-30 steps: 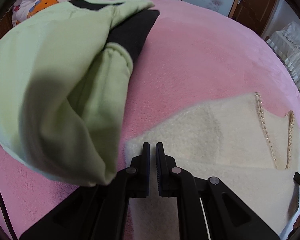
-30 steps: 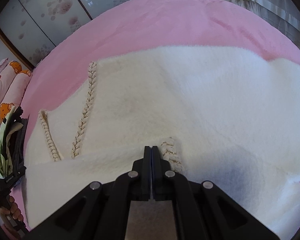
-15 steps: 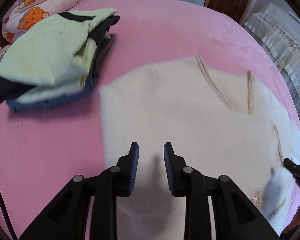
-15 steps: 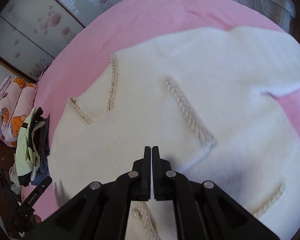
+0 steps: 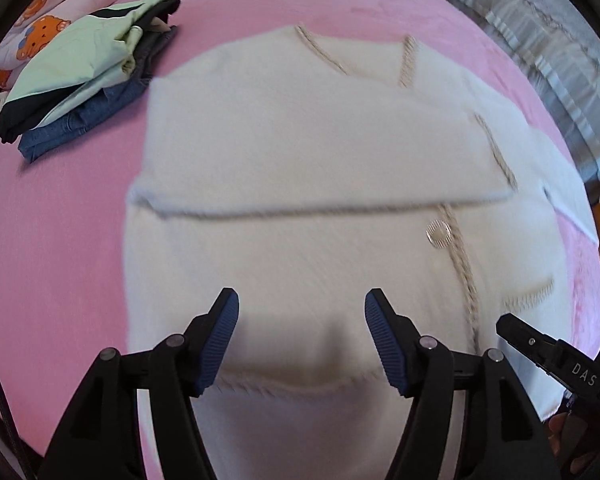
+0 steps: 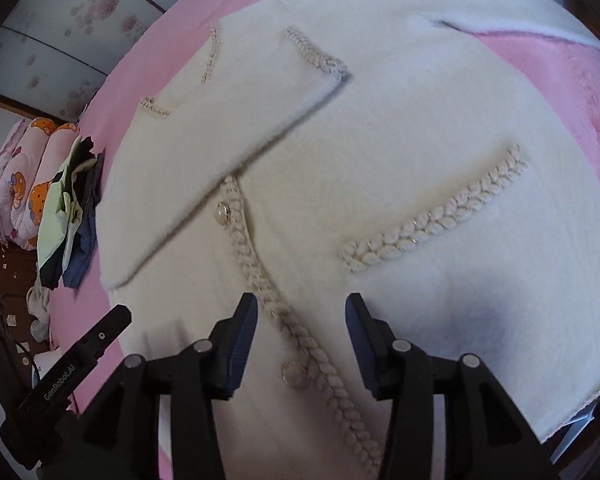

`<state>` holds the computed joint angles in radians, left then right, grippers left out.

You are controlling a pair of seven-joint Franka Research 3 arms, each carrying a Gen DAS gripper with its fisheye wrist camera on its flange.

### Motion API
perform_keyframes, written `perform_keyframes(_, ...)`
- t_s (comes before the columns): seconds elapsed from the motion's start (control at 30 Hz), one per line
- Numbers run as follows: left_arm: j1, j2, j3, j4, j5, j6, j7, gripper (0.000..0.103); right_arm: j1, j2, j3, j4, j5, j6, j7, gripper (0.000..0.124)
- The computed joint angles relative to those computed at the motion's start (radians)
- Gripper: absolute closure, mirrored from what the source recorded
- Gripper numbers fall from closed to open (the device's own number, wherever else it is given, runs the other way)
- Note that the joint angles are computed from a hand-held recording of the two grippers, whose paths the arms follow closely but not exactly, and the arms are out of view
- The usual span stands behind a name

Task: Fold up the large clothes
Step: 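Grasp the other sleeve cuff with the right tool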

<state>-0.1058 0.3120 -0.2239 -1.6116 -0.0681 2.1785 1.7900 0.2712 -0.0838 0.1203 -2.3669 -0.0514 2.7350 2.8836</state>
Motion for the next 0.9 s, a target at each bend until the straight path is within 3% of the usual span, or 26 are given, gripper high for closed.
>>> perform_keyframes(0.1, -0.029, -0.063, -0.004, -0.055, 0.02, -0.044, -0.07, 0.026, 0.018, -0.076, -0.024, -0.083, 0.154, 0.016, -0.138, 0.07)
perform_keyframes(0.37, -0.132, -0.165, -0.037, -0.102, 0.036, -0.146, -0.298, 0.021, -0.013, -0.376, -0.099, -0.3, 0.405, -0.06, -0.423, 0.07)
perform_keyframes(0.53, -0.212, -0.135, -0.069, -0.036, 0.081, -0.197, -0.379, 0.021, -0.148, -0.591, -0.115, -0.422, 0.392, -0.172, -0.487, 0.07)
perform_keyframes(0.7, -0.296, -0.085, -0.097, 0.054, 0.131, -0.197, -0.464, 0.021, -0.305, -0.769, -0.176, -0.525, 0.384, -0.273, -0.544, 0.07)
perform_keyframes(0.9, -0.4, 0.023, -0.122, 0.206, 0.185, -0.258, -0.505, 0.021, -0.496, -0.857, -0.25, -0.576, 0.363, -0.319, -0.653, 0.07)
